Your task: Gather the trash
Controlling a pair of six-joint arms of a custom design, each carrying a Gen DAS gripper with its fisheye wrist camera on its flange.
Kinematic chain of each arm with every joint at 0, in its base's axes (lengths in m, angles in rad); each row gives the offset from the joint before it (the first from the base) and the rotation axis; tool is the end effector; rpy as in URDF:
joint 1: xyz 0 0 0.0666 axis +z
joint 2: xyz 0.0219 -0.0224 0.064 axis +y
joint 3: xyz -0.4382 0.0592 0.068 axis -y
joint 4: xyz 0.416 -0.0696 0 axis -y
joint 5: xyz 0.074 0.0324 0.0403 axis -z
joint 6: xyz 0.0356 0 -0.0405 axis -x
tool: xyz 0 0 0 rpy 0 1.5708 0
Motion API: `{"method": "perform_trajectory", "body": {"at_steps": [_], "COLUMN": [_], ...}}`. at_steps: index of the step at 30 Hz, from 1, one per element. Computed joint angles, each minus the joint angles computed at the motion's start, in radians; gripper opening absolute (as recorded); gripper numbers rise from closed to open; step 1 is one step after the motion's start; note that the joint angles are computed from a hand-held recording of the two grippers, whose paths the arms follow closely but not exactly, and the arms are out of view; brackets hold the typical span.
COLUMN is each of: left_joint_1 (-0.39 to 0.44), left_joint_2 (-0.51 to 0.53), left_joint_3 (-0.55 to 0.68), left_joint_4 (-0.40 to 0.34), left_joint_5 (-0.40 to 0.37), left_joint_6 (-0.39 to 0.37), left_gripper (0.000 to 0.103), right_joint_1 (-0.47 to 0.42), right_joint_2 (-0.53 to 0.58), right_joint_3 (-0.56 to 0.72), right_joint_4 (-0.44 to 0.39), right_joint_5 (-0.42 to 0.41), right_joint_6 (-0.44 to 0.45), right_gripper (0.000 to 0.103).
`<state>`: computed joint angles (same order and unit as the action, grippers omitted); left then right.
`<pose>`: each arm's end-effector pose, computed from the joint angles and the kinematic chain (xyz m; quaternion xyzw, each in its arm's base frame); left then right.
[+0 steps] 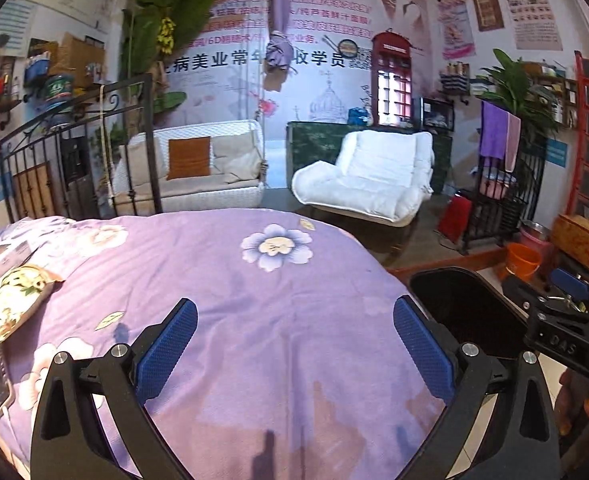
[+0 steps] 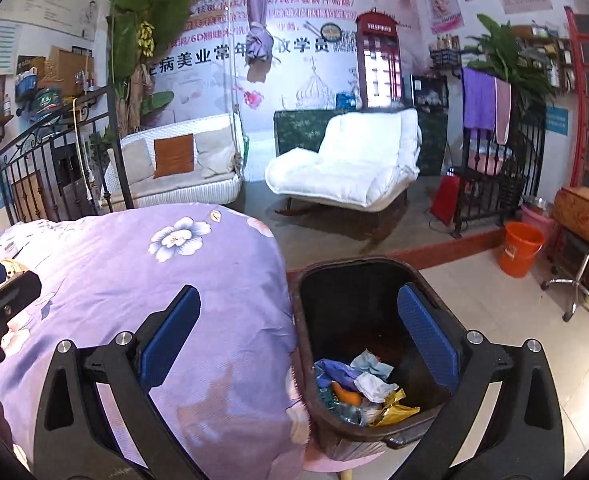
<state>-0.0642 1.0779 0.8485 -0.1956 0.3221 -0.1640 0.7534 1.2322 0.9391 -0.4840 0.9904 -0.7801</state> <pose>0.3761 -0.0359 0.4096 0.1808 0.8142 -0.1079 0.5411 0.3162 0.2553 0.3806 0.1945 0.8090 -0.0797 0.5490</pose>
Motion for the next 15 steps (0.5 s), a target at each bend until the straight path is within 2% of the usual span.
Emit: {"method": "perform_trajectory", "body": {"at_steps": [3, 7, 10, 15], "left_joint_1": [0.022, 0.049, 0.056, 0.067], "left_joint_2": [-0.013, -0.025, -0.032, -0.036], "left_joint_3": [-0.009, -0.021, -0.034, -0.042], "left_joint_4": [-0.002, 0.005, 0.027, 0.040], "left_joint_5": [0.005, 0.013, 0.002, 0.012], "left_joint_6": [0.000, 0.001, -0.005, 0.004], "left_gripper": [0.098, 0.098, 0.098, 0.098], "right_joint_1": [0.027, 0.072, 0.103, 0.134], "right_joint_2": [-0.007, 0.008, 0.020, 0.025], "right_joint_3": [-0.009, -0.005, 0.005, 0.007], "right_joint_4": [0.029, 0.011, -0.032, -0.041], "right_joint_5": [-0.014, 0.013, 0.037, 0.064], "right_joint_6": [-0.004, -0.030, -0.061, -0.072], "right_gripper": [0.098, 0.098, 0.098, 0.098]}}
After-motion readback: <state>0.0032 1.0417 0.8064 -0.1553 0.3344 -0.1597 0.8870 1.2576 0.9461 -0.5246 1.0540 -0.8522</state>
